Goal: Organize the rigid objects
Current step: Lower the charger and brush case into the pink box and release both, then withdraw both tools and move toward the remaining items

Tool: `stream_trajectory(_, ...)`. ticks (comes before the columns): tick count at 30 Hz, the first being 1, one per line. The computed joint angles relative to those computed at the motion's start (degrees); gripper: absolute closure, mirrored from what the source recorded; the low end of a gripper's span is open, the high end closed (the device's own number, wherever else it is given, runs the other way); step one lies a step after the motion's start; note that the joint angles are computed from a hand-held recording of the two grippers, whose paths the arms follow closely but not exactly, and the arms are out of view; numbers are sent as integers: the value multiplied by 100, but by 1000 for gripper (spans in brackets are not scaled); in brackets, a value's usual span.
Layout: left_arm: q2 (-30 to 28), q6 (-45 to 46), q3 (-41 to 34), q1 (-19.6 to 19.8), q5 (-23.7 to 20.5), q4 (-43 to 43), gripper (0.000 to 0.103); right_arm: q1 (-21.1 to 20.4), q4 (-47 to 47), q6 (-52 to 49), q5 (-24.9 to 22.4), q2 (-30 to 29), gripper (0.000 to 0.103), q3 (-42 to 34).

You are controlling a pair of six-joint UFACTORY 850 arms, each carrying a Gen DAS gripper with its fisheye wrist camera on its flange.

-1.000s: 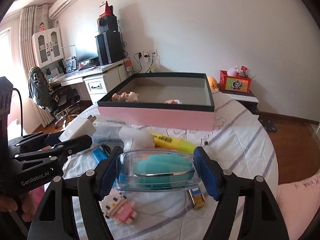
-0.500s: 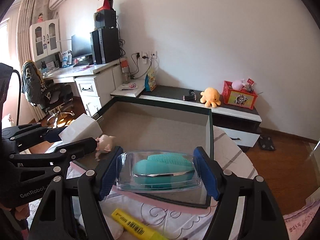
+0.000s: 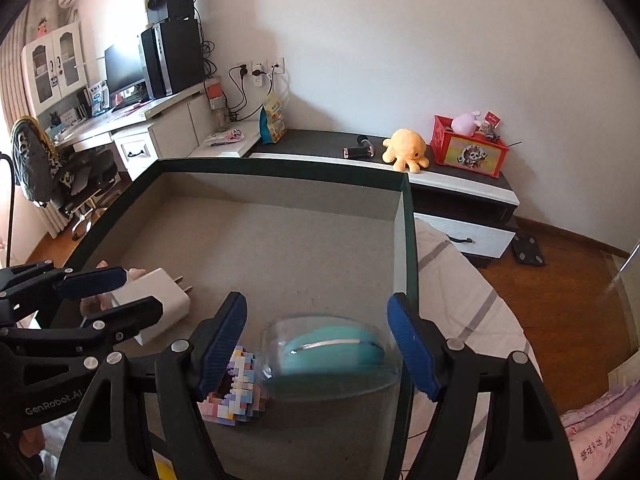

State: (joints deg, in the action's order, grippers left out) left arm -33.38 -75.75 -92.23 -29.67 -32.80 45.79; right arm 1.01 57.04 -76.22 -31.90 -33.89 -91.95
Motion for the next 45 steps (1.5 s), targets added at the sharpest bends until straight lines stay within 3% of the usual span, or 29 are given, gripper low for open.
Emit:
stream_trajectory(3, 389, -937, 434, -210, -133, 955, 16, -89, 545, -501, 57, 322, 24, 365)
stream_trajectory(6, 873, -2271, 1002, -573, -630, 2168, 6, -249, 1289, -1116, -17, 815, 22, 898)
stream_trajectory(10, 1465, -3555, 1717, -1224, -1811, 3192, 0, -536, 2404, -2208, -258, 1754, 19, 1925)
stream_trajectory(12, 1654, -3887, 1962, -1584, -2467, 3332, 0, -707, 2869, -2682, -449, 2266, 17, 2480)
stream_trajectory(16, 2033, -4399, 2400, -2188, -3075, 3399, 0, -994, 3615, -3564, -743, 3280, 0, 3520)
stream_trajectory(22, 2208, -4666, 2622, -3026, -4077, 3211, 0, -1508, 3982, -4000, -1238, 4466, 0, 4647)
stream_trajectory(31, 2247, -4722, 2652, -3700, -4756, 3032, 0, -2180, 3698, -3825, -1725, 5369, 0, 5291)
stream_trajectory(45, 2183, -4673, 2479, -4133, -5464, 2971, 0, -2725, 3575, -3762, -2302, 5974, 0, 5612)
